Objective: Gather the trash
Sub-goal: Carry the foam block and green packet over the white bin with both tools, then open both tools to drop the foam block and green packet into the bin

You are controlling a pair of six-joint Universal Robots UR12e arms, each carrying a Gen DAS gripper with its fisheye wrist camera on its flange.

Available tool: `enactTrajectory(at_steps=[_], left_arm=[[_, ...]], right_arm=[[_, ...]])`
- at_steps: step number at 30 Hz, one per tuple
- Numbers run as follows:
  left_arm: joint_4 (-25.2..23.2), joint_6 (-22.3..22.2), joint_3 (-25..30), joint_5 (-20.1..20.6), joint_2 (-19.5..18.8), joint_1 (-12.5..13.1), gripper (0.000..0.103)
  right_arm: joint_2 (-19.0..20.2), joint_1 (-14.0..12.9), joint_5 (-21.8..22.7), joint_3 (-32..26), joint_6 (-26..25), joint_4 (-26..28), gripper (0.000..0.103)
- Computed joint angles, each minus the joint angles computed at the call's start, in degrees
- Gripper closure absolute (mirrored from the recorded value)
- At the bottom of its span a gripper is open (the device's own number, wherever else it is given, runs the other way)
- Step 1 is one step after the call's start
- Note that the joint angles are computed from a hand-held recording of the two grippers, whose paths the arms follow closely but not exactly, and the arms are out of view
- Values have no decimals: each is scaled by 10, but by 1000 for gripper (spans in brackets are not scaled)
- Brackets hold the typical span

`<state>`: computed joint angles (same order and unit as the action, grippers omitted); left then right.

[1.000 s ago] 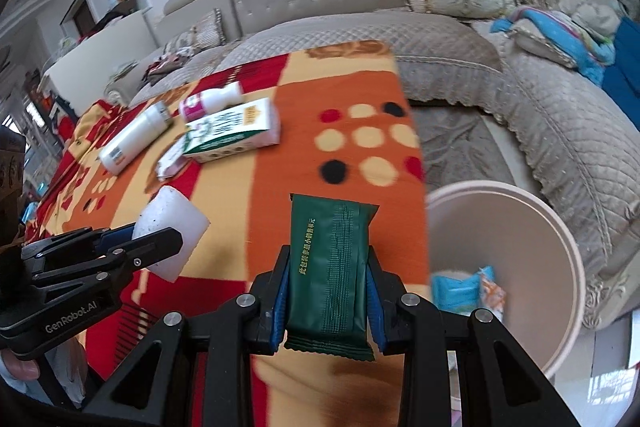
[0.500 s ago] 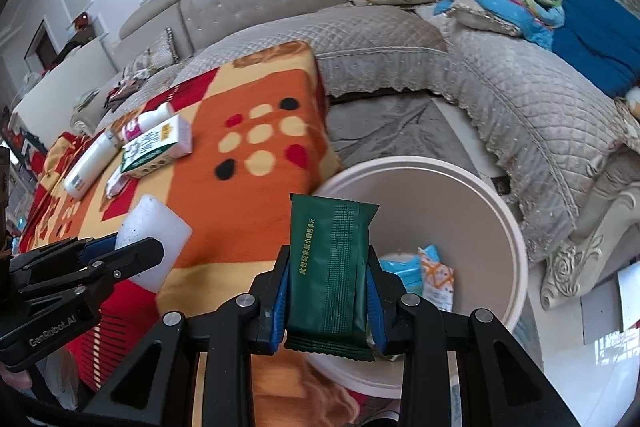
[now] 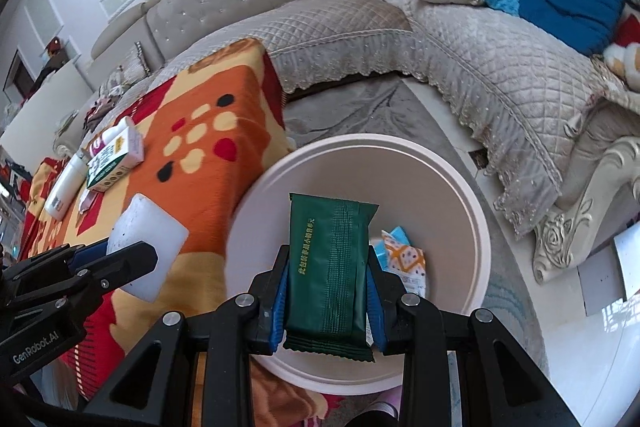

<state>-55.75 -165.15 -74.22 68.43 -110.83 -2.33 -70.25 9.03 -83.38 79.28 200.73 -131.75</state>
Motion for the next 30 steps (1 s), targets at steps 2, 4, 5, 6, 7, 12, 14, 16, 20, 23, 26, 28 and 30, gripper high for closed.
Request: enactTrajectory(at_steps=[2,4,5,6,7,12,14,16,20,23,26,28,30], left_arm=[[-4,1,3,-1,-2,-2,78],[-8,1,5,-2,-5,-5,78],[-11,1,7,-3,-6,-6,78],[-13,2,7,-5,-6,-7,78],[-14,2,8,-6,-7,-8,78],[-21,-1,12,-14,-11,-10,78],[-26,-3,13,-19,-13,-10,78],[-30,-5,14,-24,-14,-9,78],[-33,-5,17,-27,-17,-9,78],[-37,-7,19,-31,-18,-8,76],[-44,-7,21,-29,-20,-8,75],[-50,-7,24,-30,-22,-8,73],[-54,-7,24,-31,-22,-7,67]], right_arm=[[-1,-3,0,4,4,1,72],[-3,-6,3,8,8,2,72],[-3,-7,2,9,9,3,72],[-4,-8,2,10,10,4,72],[-4,-9,2,12,12,4,72],[-4,-14,5,17,21,5,72],[-4,-15,6,17,21,6,72],[-3,-15,7,16,20,8,72],[-1,-15,8,15,21,11,72],[1,-16,11,14,24,17,70],[2,-17,11,14,31,18,60],[2,-19,15,15,36,18,60],[2,-19,16,15,37,21,60]])
